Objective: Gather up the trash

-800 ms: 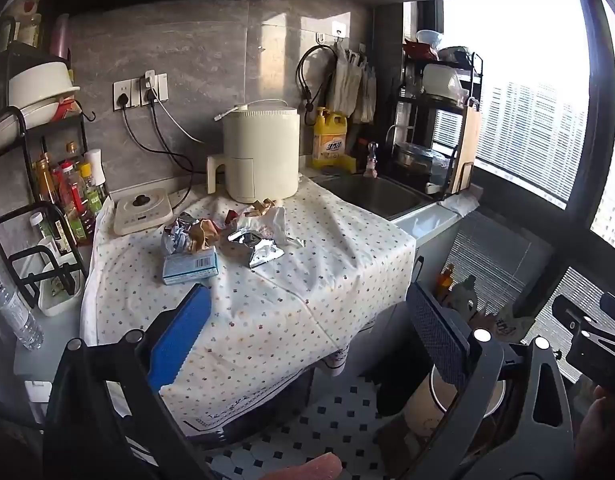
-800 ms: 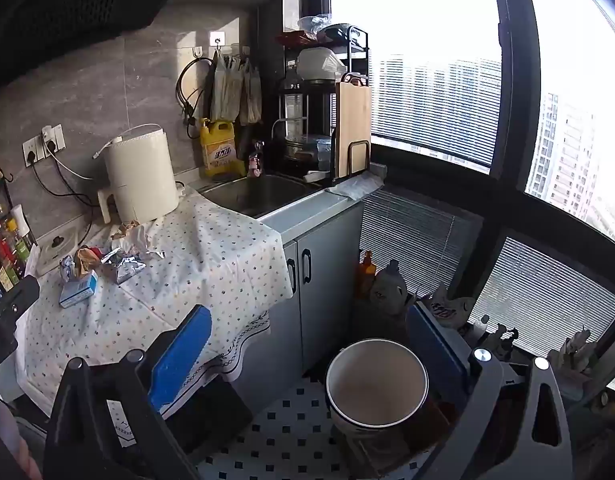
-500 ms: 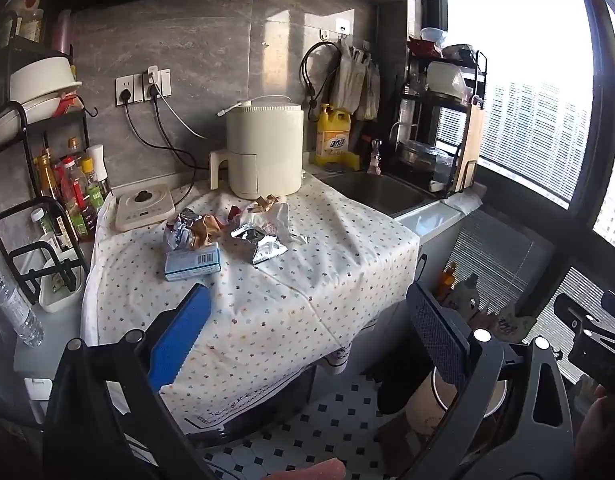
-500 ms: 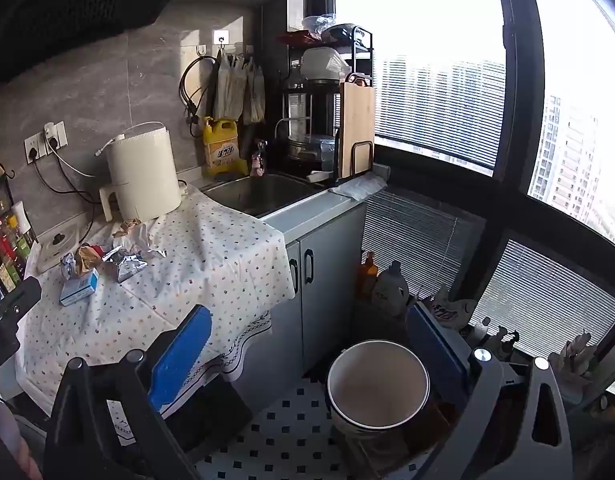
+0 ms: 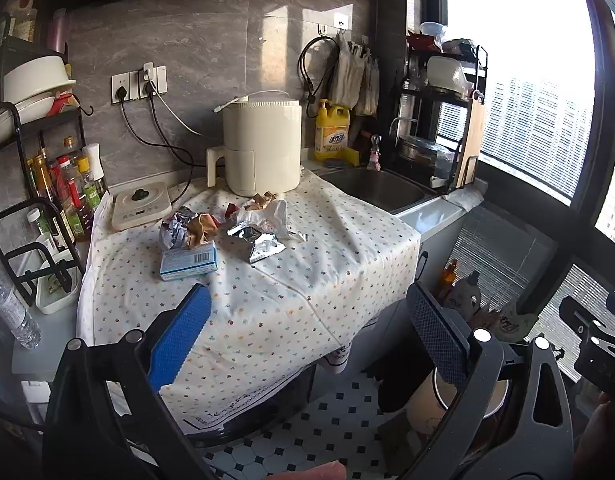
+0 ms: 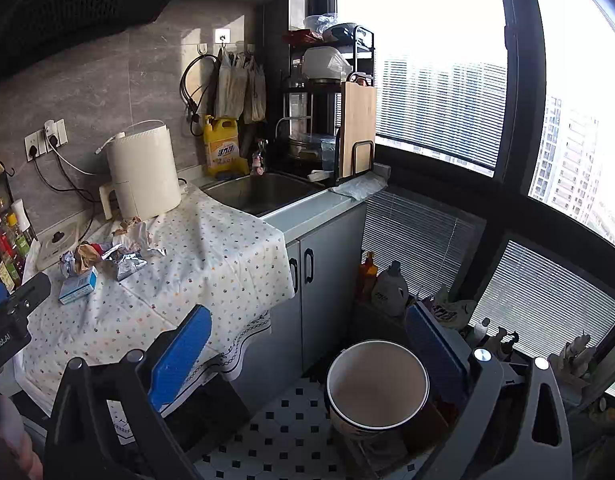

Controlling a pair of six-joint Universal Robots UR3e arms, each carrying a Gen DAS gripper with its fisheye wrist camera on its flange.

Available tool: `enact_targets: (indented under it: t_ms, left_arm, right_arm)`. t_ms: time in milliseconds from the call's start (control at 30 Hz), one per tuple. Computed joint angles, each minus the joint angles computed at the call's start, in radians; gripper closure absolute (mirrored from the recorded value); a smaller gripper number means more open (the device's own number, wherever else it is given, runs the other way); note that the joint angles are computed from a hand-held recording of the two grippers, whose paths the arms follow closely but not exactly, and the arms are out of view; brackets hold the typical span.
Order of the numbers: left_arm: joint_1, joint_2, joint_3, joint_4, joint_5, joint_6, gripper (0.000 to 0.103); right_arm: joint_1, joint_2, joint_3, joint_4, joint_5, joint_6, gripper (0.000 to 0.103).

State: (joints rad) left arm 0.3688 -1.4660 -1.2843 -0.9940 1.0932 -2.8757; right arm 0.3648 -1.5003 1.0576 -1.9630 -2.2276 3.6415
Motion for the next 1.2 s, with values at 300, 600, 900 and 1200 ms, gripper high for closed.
enact_targets:
  t_ms: [300, 600, 900, 1200]
  left_arm:
    - [-0.006, -0.002, 0.003, 0.007, 0.011, -0.007, 0.006]
    - [-0.025, -0.016, 0.026, 0.002, 0.037, -0.024, 0.006]
    - [-0.038, -0.025, 0.043, 0.001, 0.062, -0.039, 0.006]
    - [-0.037, -0.027, 0.046, 0.001, 0.065, -0.043, 0.006]
  right_arm:
    - [-0.009, -0.006, 0.01, -0.018, 0.013, -0.01, 0.008]
    - [-0.023, -0.011, 0.022, -0.052, 0.032, -0.048, 0.008]
    - [-0.035, -0.011, 0.021, -0.063, 0.05, -0.066, 0.008]
    - [-0.047, -0.007, 0.015, -0.066, 0.052, -0.07, 0.008]
